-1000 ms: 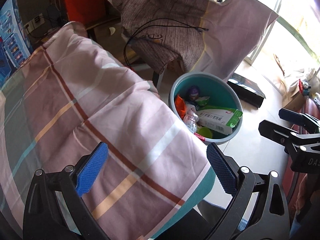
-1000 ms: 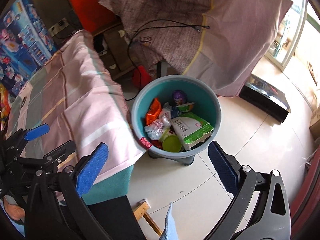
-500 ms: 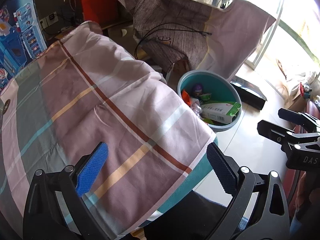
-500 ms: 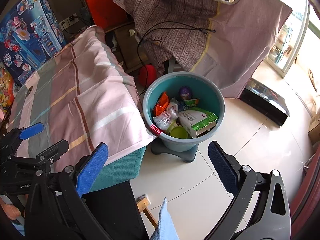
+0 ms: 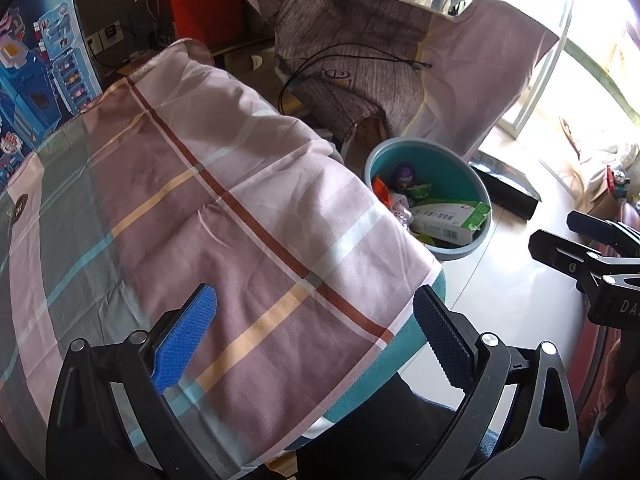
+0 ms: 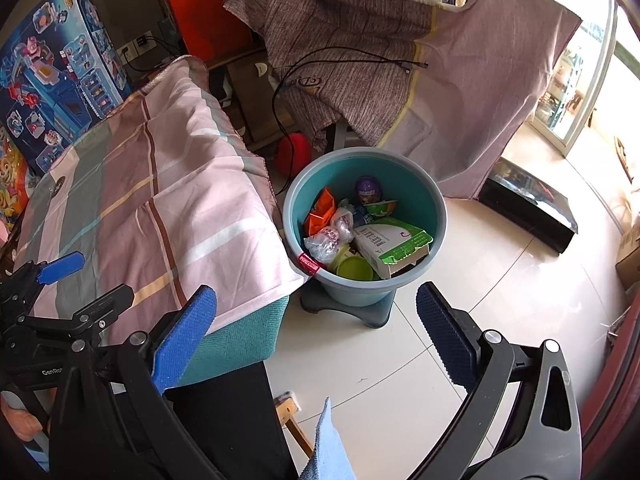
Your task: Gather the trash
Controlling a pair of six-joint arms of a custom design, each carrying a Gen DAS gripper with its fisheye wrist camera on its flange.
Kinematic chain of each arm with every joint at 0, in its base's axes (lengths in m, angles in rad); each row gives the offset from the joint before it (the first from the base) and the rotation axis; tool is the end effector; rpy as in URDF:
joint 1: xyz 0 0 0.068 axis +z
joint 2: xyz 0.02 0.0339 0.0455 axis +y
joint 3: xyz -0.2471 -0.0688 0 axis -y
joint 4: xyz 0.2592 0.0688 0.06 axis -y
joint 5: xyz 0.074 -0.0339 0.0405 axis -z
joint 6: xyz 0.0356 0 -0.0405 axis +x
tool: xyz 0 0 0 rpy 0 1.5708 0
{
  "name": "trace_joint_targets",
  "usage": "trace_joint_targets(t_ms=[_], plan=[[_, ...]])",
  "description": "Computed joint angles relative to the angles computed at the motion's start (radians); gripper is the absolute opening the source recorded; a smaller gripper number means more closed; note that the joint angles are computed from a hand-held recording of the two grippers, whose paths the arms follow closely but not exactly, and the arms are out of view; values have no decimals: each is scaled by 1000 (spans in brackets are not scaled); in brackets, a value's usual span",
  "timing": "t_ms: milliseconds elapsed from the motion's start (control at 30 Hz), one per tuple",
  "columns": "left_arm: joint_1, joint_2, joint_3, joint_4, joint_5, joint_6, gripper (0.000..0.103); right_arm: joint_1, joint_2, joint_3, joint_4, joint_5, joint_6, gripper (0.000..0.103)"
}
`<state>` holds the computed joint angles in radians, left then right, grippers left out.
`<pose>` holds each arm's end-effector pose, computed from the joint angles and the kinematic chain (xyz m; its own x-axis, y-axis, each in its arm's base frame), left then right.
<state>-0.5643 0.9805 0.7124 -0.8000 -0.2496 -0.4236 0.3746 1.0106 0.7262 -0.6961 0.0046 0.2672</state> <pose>0.1742 -0.0998 0.2129 -0.8467 0.0645 -0.5282 0.0764 0.9971 -0.0007 0.2005 0.0786 0.2166 -0.8417 -0.0472 -0.5379 -0.1465 0.9788 0.1433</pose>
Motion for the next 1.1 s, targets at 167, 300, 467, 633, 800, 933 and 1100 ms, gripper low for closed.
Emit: trace_joint_targets(t_ms=[167, 300, 467, 633, 800, 933, 1100], plan=[[-2, 2, -7, 8, -7, 4, 99, 5, 15, 2, 6, 4, 3, 96], [-5, -12, -15, 15, -5, 3, 99, 16, 19, 2, 8, 16, 5, 96], [-20, -36, -25, 15, -41, 0, 99, 14, 24, 0, 12, 18, 7, 96], [-6, -42, -38, 17, -23, 3, 99, 18, 29, -1, 14, 20, 5, 96], [7, -48, -48, 19, -19, 3, 99, 26, 37, -5, 21, 25, 11, 96], [17, -55, -54, 19, -16, 3, 99, 34, 43, -8, 25, 33, 15, 96], [19, -56, -55, 16, -17, 2, 99, 44, 50, -10, 29, 41, 22, 96]])
